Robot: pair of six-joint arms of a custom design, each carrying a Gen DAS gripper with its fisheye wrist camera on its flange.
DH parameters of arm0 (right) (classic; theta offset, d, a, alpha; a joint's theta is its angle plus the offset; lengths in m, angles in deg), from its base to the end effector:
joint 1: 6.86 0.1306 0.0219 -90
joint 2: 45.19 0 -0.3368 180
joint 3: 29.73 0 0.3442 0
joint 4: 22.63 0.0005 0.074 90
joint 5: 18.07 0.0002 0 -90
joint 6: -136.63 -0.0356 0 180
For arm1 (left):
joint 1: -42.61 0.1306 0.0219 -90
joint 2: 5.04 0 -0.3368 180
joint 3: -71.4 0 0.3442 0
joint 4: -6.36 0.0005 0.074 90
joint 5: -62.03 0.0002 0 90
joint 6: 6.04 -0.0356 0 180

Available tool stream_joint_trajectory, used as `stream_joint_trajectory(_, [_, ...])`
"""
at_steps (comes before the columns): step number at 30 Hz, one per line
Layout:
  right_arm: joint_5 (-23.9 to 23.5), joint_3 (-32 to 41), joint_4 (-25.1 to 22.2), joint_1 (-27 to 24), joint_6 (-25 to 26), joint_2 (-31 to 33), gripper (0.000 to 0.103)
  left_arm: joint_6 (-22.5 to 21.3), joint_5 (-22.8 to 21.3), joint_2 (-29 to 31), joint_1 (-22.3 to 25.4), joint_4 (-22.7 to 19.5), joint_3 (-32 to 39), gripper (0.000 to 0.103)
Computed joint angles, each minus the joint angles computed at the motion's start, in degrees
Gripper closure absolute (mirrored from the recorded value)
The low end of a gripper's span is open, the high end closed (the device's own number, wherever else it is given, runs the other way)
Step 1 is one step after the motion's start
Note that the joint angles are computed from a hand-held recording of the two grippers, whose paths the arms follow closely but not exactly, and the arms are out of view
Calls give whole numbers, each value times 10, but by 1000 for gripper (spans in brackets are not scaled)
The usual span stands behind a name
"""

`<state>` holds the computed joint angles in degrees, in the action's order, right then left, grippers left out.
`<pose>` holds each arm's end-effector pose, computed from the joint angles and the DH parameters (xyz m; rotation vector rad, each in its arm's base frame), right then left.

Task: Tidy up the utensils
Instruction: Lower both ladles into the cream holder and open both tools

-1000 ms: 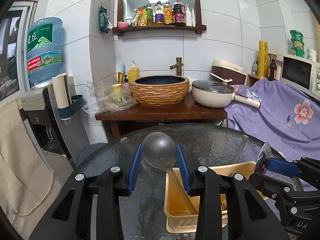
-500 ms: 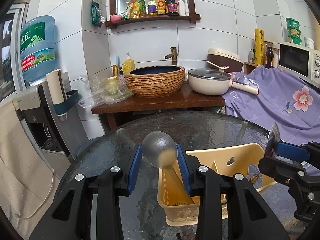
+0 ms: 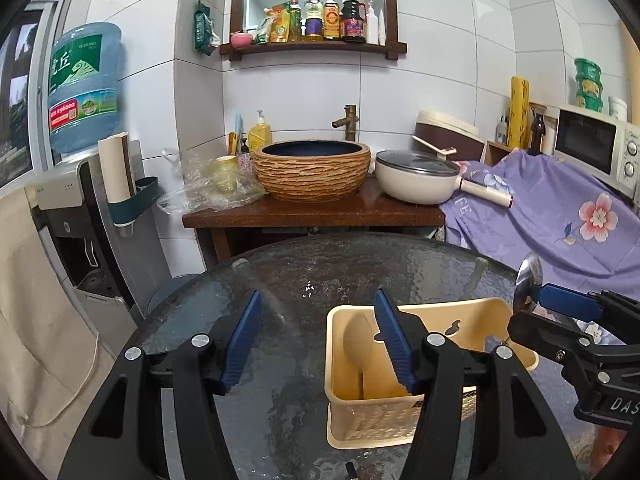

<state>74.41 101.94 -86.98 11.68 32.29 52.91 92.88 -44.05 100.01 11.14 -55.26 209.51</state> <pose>0.4275 0.1412 0.5981 -0.0517 2.1210 0.2972 0.4252 -0.2493 0.5917 0.2314 2.0382 -0.1483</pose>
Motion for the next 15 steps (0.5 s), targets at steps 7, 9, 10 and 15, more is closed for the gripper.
stream_joint_trajectory(7, [9, -31, 24, -2, -7, -26, 33, 23, 13, -38, 9, 14, -40, 37])
stream_joint_trajectory(9, [28, -44, 26, 6, -2, -40, 30, 26, 7, -57, 8, 20, -64, 30])
stream_joint_trajectory(10, [38, -54, 27, 10, 2, -50, 29, 23, 1, -70, 7, 23, -81, 28])
stream_joint_trajectory(15, [46, -116, 21, 26, 3, -100, 23, 7, -14, -134, 1, 35, -162, 11])
